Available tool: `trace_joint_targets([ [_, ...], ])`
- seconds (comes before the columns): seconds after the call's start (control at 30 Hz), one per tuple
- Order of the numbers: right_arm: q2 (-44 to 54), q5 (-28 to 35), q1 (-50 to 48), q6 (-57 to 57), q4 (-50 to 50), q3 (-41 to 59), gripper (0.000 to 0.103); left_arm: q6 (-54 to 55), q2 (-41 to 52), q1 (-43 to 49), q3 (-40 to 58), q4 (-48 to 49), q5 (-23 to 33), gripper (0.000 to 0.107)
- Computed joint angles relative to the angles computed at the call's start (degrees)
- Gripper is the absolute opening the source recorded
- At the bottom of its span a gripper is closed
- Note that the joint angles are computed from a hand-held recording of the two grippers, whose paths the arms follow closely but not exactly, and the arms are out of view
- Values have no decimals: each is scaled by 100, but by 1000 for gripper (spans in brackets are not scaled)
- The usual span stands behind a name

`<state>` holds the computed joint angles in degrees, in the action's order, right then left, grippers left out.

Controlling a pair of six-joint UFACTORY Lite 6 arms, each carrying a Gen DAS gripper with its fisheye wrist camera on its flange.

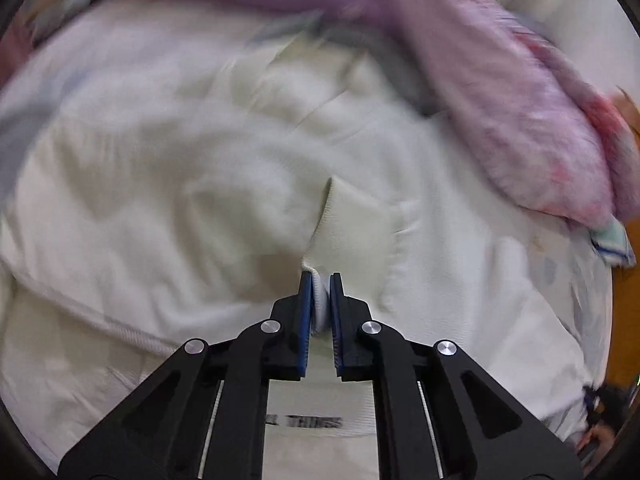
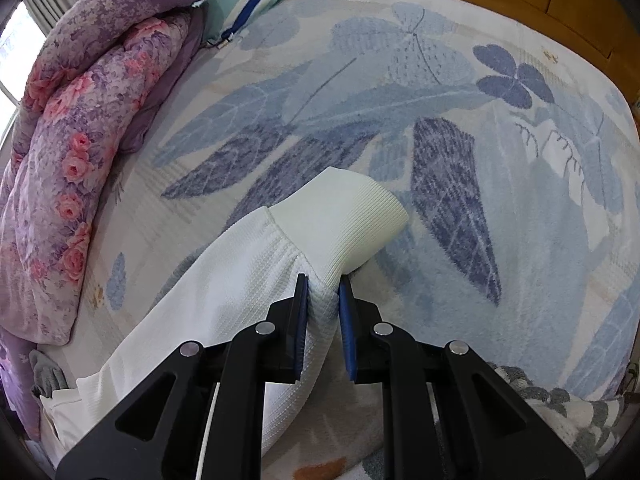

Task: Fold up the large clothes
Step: 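Grasp the other white sleeve cuff with the right tool and lift it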

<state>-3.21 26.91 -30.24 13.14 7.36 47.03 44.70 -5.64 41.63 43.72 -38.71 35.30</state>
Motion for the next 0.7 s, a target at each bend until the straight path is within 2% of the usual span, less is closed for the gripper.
trace_joint_targets([
  [0.07, -178, -34, 8, -22, 37, -89, 14, 325, -502, -335, -58, -341, 493, 7],
  [0.17, -483, -9, 64, -6, 31, -178, 14, 740, -410, -1060, 17, -1084, 1581, 7],
  [0.27, -854, 64, 298, 272, -247, -224, 14, 352, -810, -1676, -116, -1015, 1427, 13],
  [0.3, -940, 86, 344, 266, -240, -224, 14, 368, -872, -1581, -146, -1079, 1481, 37],
  [0.37, -1142, 165, 611, 523, -474, -178, 14, 244, -1032, -1195, -236, -954, 1354, 71],
  [0.43, -1320, 191, 889, 831, -720, -150, 14, 452, -915, -507, -130, -677, 1377, 71],
  [0.57, -1704, 301, 1711, 1777, -1378, -7, 13, 484, -25, 343, 487, 91, 999, 71],
  [0.7, -1675, 672, 3196, 3438, -2668, 558, 13, 589, 1038, 1339, 1504, 660, 978, 71],
])
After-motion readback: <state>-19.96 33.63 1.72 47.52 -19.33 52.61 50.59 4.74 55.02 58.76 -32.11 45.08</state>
